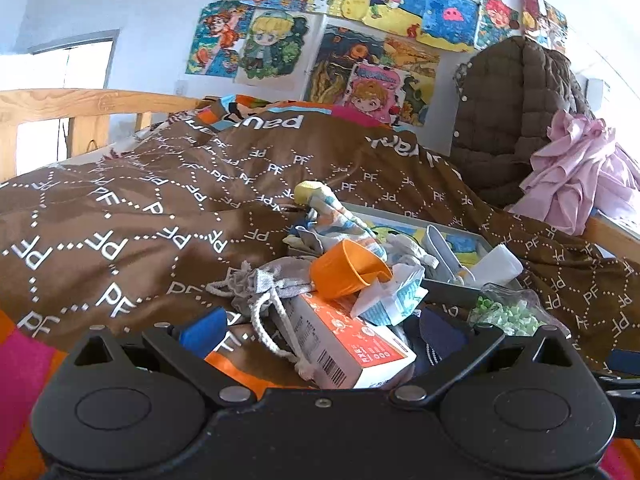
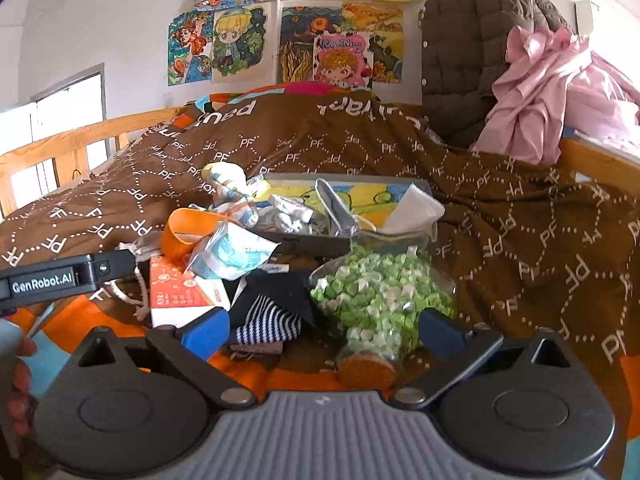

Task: Organize soft objects
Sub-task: 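Lower the left gripper toward the orange cup while the right gripper approaches the striped sock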

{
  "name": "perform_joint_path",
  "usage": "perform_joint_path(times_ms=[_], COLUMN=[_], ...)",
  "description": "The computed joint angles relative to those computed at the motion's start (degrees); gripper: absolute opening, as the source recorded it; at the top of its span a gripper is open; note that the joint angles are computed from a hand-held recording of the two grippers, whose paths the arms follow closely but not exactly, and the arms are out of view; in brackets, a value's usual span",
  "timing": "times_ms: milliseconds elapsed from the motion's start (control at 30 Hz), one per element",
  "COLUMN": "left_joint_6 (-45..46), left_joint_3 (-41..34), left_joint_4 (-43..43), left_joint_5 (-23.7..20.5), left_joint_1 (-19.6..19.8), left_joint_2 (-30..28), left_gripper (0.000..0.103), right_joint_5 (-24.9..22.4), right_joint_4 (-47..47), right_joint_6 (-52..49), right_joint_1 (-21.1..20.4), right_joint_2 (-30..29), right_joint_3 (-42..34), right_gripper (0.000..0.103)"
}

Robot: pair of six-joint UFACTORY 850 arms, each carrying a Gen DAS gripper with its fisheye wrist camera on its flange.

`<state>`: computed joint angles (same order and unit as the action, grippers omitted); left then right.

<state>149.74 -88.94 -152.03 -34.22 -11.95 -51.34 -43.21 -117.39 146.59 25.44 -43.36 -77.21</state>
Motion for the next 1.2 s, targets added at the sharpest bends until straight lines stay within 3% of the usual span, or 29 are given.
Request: perform_joint_path(times_ms=[133,300,533,833,1133,1200], left_joint_6=[-2.5,-10.8,-34.4,-53.7,-68.6,-68.3], left_joint_3=[-2.8,-8.1,-20.0,-37.3,-50.5,-51.2], left_joint_4=[2.5,11.2,38.8,60.6,72.5,72.5], left_joint_5=[2.9,3.6,1.5,2.2,1.7,2.2], left_joint_1=[-0.1,0.4,1.1,-0.7,-1.6,-1.8], left_joint_2=[-0.9,-3.8,-10.1,-19.8,-27.4,-28.0], left_gripper=[0.102,0.102,0.102,0.095,0.095,0.095], right_joint_5=[-0.6,3.5,9.4,13.4,16.0,16.5], right_joint_4=[-3.0,-7.9,-11.1,-12.0,-11.0,-11.1], right_joint_6=[2.7,5.5,4.3,3.2,1.5,1.8], right_joint_1=[-0.8,-2.1,-2.6,-3.6,-4.2,-4.4], right_joint_2=[-0.9,-2.4,-4.3,-7.0,-9.1,-9.5], right_joint_3=[-0.8,-2.8,-5.5,-8.9,-11.7,-12.3], right_gripper=[0.103,0.103,0.1,0.094,0.088,0.087])
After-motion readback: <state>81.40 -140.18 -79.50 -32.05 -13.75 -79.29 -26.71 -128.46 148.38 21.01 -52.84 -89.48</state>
